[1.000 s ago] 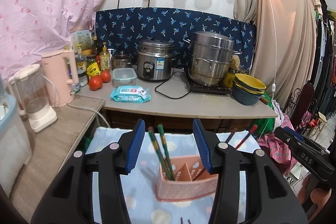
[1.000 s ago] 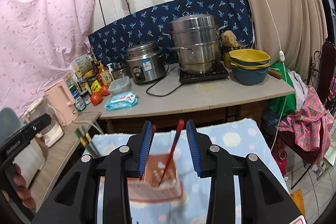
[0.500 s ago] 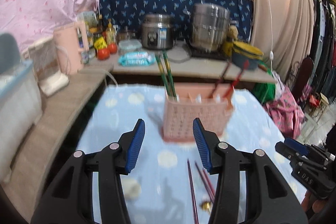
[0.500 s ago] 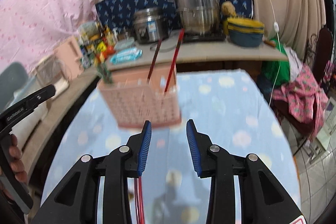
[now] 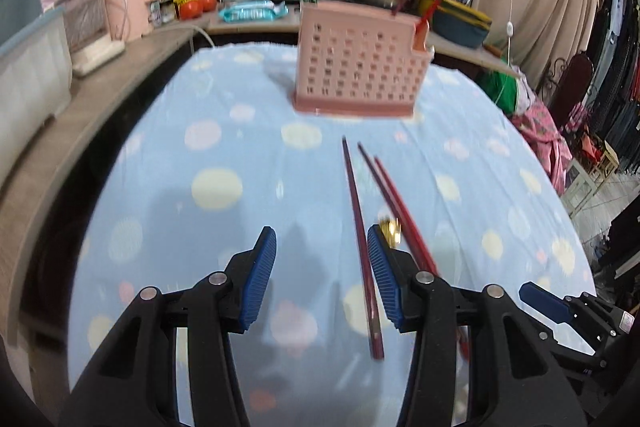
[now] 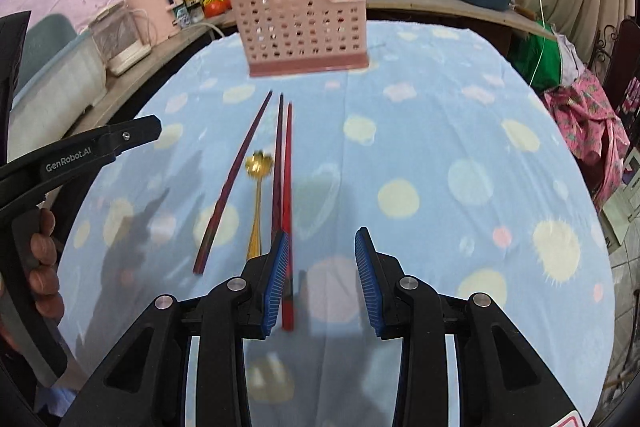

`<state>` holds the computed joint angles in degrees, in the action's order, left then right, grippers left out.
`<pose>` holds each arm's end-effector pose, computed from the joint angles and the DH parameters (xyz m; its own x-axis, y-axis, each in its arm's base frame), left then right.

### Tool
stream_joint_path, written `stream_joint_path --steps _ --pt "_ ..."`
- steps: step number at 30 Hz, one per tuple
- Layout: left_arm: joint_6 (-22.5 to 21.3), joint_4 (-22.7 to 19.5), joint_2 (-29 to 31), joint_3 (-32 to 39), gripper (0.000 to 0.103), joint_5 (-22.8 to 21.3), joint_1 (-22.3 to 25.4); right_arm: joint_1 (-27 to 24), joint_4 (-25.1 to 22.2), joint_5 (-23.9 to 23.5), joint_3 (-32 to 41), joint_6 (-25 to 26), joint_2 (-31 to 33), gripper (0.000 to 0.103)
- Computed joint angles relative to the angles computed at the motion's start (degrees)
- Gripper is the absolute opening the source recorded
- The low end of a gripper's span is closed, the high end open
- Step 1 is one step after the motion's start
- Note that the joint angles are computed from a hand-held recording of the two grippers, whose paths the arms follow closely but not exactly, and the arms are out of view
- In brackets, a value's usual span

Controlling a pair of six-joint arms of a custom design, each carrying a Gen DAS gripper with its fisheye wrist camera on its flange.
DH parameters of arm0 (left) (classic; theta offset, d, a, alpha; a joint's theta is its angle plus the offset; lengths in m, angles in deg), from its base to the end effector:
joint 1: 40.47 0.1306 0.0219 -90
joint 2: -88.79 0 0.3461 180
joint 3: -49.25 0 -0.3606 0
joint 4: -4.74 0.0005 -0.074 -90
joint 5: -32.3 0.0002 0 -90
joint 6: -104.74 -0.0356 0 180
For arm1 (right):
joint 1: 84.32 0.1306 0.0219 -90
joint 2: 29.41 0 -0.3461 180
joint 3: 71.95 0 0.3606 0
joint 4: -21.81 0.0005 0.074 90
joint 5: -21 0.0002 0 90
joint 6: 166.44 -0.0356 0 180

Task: Organize utensils
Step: 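Move both open tools back down to the remaining chopsticks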

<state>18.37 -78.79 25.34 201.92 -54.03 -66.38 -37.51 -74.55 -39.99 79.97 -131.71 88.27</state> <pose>0.4862 -0.2393 0.5720 -0.6910 0.2654 -0.6724 0.4321 0.8973 -0.0899 0.3755 0.3741 0.5470 -0.7411 0.2606 -0.6187 0.2224 0.9648 0.1401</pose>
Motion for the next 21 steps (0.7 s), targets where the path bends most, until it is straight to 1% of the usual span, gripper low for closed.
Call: stream_joint_path --steps 3,6,10,13,16,21 --pt "0.1 2.1 -3.7 -7.1 0.045 0.2 -0.1 1.4 1.0 -0.5 -2.5 -0.9 -0.9 0.034" --pt "0.0 2.5 -5.3 -10.1 0.045 0.0 -0.4 2.4 1.6 -1.1 -4.4 -1.4 -1.2 0.032" --pt "0.3 4.0 -8.2 -15.9 0.045 0.2 -0.7 2.8 2.1 -2.3 -5.8 -2.0 -1.2 0.030" --pt "0.1 4.2 -9.4 -18.4 0.045 0.6 -0.9 2.8 2.3 -2.9 -6.7 -2.0 -1.1 0.025" --pt "-0.1 4.4 -10.1 -20.1 0.045 0.6 -1.2 2.7 3.0 -3.2 -8.3 -2.1 -1.6 0.022" --pt "-0.2 3.9 -9.8 -20.4 0.045 1.6 -1.4 2.3 3.7 -2.8 -9.1 -1.7 -1.8 0.018"
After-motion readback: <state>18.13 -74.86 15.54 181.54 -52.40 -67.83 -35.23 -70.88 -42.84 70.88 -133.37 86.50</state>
